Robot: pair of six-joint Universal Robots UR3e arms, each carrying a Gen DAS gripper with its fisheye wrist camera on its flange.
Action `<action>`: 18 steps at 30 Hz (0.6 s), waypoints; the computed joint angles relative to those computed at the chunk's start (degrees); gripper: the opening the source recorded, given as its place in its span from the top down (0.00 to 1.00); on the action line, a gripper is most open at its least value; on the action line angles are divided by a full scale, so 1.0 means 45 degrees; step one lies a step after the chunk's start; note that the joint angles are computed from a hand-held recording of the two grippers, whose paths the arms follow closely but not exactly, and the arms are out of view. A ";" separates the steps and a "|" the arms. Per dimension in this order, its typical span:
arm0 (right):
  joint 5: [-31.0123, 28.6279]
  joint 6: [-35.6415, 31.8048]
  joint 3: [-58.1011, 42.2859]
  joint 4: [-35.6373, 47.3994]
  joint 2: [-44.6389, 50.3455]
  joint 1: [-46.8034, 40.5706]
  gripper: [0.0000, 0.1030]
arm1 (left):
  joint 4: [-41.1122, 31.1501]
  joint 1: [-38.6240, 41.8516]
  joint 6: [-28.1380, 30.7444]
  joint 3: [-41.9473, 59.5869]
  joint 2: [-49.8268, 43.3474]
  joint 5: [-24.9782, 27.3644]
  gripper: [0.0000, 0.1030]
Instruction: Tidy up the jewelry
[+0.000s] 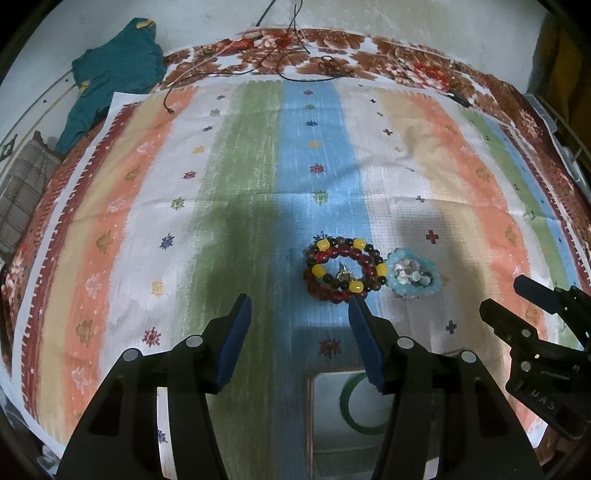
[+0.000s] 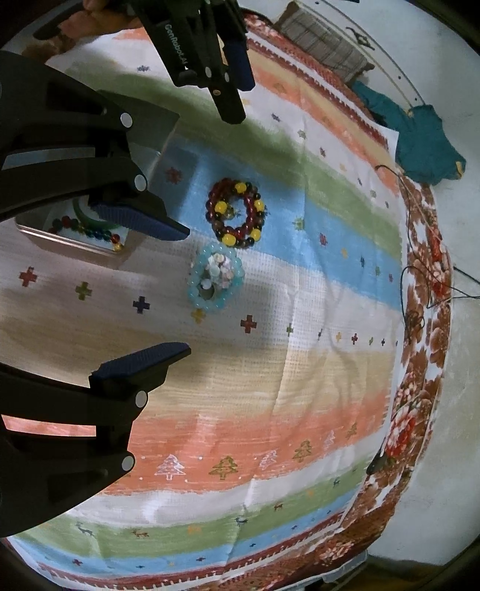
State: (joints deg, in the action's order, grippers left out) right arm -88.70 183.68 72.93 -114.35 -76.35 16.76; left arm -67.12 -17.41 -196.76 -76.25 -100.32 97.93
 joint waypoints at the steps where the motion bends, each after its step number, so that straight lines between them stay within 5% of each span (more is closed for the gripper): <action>1: 0.0015 0.0017 -0.0088 -0.0009 0.0108 -0.0034 0.44 | 0.0018 0.0003 0.0023 0.0056 -0.0093 0.0006 0.47; 18: 0.0157 -0.0127 -0.1127 0.0121 0.1644 -0.0242 0.44 | 0.0116 0.0615 0.0653 0.0653 -0.1329 -0.0757 0.47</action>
